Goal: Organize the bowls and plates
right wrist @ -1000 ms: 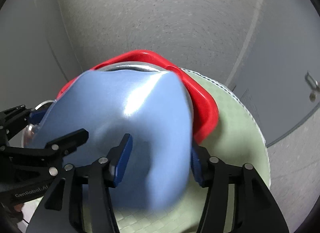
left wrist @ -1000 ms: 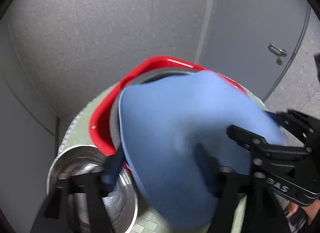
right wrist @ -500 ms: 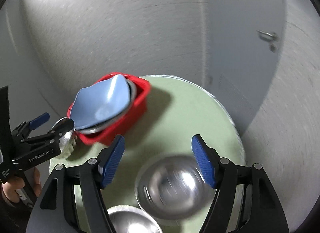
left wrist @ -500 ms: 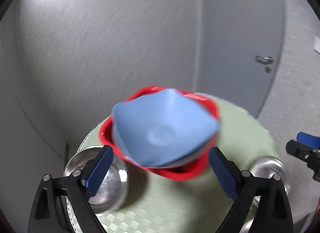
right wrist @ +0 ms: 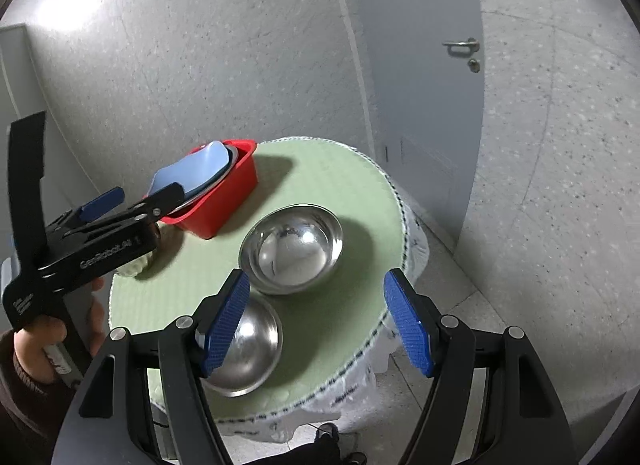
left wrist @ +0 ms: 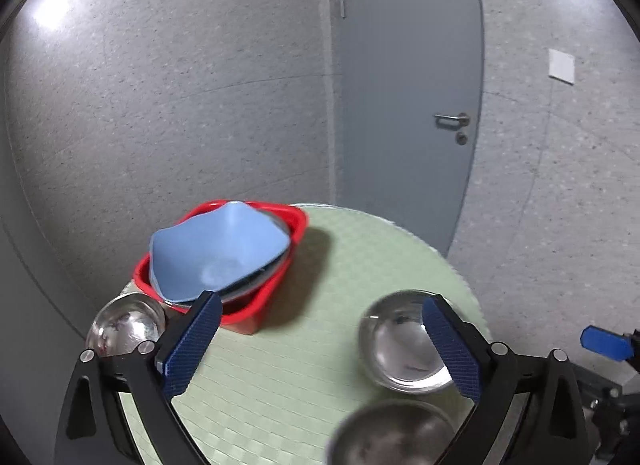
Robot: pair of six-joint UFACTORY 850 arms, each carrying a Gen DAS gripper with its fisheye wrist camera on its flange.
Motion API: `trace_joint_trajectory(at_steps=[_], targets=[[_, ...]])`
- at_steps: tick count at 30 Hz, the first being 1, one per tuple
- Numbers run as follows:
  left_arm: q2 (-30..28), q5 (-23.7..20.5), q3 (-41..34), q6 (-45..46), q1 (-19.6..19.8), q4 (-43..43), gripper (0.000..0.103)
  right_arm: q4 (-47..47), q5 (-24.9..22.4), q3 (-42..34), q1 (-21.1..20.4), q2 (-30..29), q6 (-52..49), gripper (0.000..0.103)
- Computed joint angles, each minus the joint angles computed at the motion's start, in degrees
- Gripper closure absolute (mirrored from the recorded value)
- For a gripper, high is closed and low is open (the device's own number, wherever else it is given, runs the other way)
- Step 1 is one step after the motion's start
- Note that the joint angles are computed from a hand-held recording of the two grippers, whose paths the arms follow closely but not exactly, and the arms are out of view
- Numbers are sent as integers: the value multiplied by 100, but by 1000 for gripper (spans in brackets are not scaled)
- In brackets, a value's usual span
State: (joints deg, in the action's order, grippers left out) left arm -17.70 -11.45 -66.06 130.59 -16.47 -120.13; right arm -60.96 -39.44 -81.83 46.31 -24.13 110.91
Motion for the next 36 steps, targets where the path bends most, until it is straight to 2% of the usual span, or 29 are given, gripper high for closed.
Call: trace_joint_trajectory(at_steps=[5, 9, 11, 17, 19, 23, 26, 33, 36], targets=[[340, -90, 305, 153, -43, -89, 2, -217, -258, 332, 169, 299, 448, 30], [512, -232, 452, -375, 36, 563, 2, -358, -332, 512, 203, 426, 781, 30], [564, -251, 492, -388, 69, 591, 1, -370, -344, 530, 196, 442, 818, 30], [517, -565, 317, -1835, 270, 2050, 1, -414, -439, 596, 112, 422, 1084, 29], [436, -538, 186, -2122, 285, 2350, 1, -395, -466, 625, 63, 396, 1222, 29], [171, -674, -151, -3489, 333, 3745, 1, -223, -373, 676, -88, 296, 1466, 28], [7, -558, -355, -4027, 268, 4273, 1, -68, -266, 627, -186, 181, 1478, 28], [-738, -750, -1274, -6269, 212, 6515, 1, 259, 40, 167, -382, -232, 1034, 28], [-1168, -975, -1819, -7069, 171, 7415, 3, 504, 226, -123, -498, -487, 668, 28]])
